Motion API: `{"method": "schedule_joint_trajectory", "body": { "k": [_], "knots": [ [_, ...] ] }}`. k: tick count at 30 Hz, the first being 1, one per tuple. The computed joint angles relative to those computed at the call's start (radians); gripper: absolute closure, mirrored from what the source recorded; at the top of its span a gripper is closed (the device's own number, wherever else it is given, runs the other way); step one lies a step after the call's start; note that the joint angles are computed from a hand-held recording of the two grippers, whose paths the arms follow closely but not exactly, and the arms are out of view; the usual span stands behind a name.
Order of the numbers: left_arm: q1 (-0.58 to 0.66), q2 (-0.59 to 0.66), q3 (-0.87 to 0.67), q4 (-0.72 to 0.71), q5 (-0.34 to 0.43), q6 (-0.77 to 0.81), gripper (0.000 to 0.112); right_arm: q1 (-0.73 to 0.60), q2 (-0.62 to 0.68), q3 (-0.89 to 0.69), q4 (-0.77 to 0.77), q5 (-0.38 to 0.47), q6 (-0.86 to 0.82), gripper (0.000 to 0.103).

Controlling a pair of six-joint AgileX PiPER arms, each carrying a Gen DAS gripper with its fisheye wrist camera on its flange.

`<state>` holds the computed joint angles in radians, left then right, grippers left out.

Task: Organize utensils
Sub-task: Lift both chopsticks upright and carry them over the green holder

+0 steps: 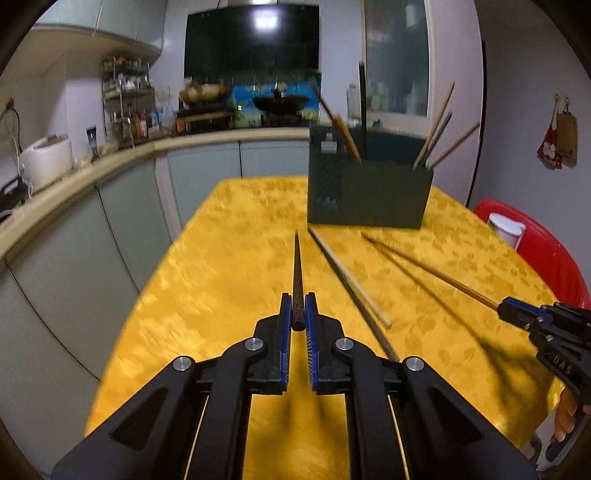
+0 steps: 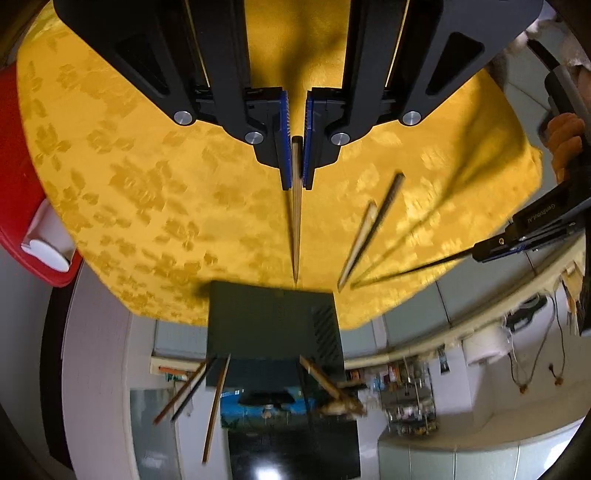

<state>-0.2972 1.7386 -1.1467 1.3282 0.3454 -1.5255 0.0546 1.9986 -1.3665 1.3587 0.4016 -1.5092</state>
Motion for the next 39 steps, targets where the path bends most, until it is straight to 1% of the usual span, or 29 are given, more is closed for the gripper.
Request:
{"method": "schedule_joint_trajectory", "body": {
  "k": [3, 5, 7, 11, 16, 20, 28, 33, 35, 37, 39],
  "knots": [
    [-0.004, -0.053, -0.011, 0.004, 0.017, 0.038, 0.105, -0.026, -0.047, -0.009, 0.019, 0.029, -0.005, 0.097],
    [0.0, -0.082, -0.025, -0.023, 0.009, 0.088, 0.105, -0.043, -0.069, -0.021, 0.018, 0.051, 0.006, 0.097],
    [0.009, -0.108, -0.046, -0.068, -0.011, 0.151, 0.105, -0.062, -0.089, -0.038, 0.021, 0.081, 0.02, 0.097],
    [0.021, -0.127, -0.093, -0.153, -0.026, 0.259, 0.105, -0.098, -0.117, -0.096, 0.021, 0.15, 0.057, 0.097],
    [0.026, -0.125, -0.17, -0.294, -0.024, 0.422, 0.105, -0.113, -0.122, -0.168, -0.009, 0.184, 0.114, 0.097],
    [0.017, -0.112, -0.231, -0.352, 0.006, 0.506, 0.105, -0.109, -0.089, -0.263, -0.096, 0.204, 0.224, 0.097],
    [0.036, -0.059, -0.393, -0.63, 0.055, 0.819, 0.105, -0.097, -0.02, -0.438, -0.275, 0.246, 0.441, 0.097],
    [0.064, -0.012, -0.502, -0.821, 0.099, 1.018, 0.105, -0.091, 0.058, -0.612, -0.43, 0.3, 0.636, 0.097],
    [0.078, 0.013, -0.564, -0.925, 0.131, 1.119, 0.105, -0.09, 0.101, -0.708, -0.496, 0.335, 0.721, 0.097],
    [0.087, 0.031, -0.608, -0.991, 0.156, 1.183, 0.105, -0.091, 0.144, -0.801, -0.537, 0.374, 0.782, 0.097],
    [0.092, 0.066, -0.686, -1.054, 0.199, 1.254, 0.105, -0.089, 0.184, -0.898, -0.584, 0.407, 0.842, 0.097]
  ]
}}
